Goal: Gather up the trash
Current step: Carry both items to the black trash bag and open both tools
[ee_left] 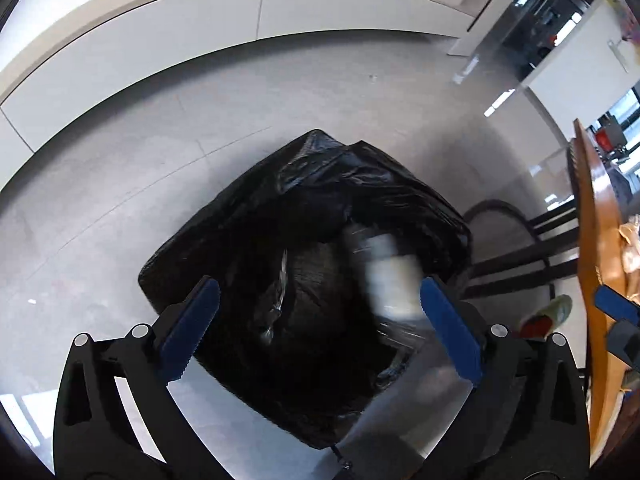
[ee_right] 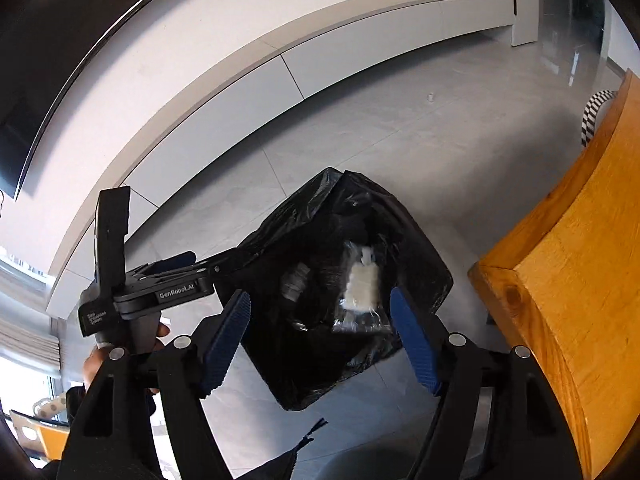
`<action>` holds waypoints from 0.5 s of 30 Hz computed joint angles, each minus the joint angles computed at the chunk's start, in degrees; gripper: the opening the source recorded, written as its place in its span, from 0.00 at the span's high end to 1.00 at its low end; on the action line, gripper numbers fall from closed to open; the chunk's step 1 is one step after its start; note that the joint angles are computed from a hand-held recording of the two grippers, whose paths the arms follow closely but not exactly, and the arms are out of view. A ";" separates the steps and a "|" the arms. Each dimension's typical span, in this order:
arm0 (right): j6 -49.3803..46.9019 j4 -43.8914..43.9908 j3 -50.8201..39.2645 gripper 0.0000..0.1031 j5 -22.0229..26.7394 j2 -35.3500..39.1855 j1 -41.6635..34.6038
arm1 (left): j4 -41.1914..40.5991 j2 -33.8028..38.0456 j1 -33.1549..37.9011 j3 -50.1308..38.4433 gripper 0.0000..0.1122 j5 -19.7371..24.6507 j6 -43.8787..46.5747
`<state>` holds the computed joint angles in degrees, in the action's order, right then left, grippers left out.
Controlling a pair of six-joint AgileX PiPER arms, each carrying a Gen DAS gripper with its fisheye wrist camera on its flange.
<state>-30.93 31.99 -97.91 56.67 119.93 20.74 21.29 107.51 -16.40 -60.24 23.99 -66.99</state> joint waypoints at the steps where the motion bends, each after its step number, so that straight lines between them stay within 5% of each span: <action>1: -0.93 0.20 2.02 0.29 -0.68 -1.47 -0.43 | -0.05 0.21 0.09 0.34 0.14 -0.96 0.06; 8: -5.69 3.38 9.99 0.29 -2.73 -8.00 -6.17 | -3.42 -1.93 -3.32 -1.13 0.14 -0.30 4.73; 15: -6.71 2.52 10.31 0.29 -0.32 -10.57 -17.84 | -7.17 6.61 -11.62 -20.94 0.14 7.83 11.14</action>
<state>-37.64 34.52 -87.60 56.36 109.36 2.90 14.12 114.12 -28.03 -81.18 31.82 -55.84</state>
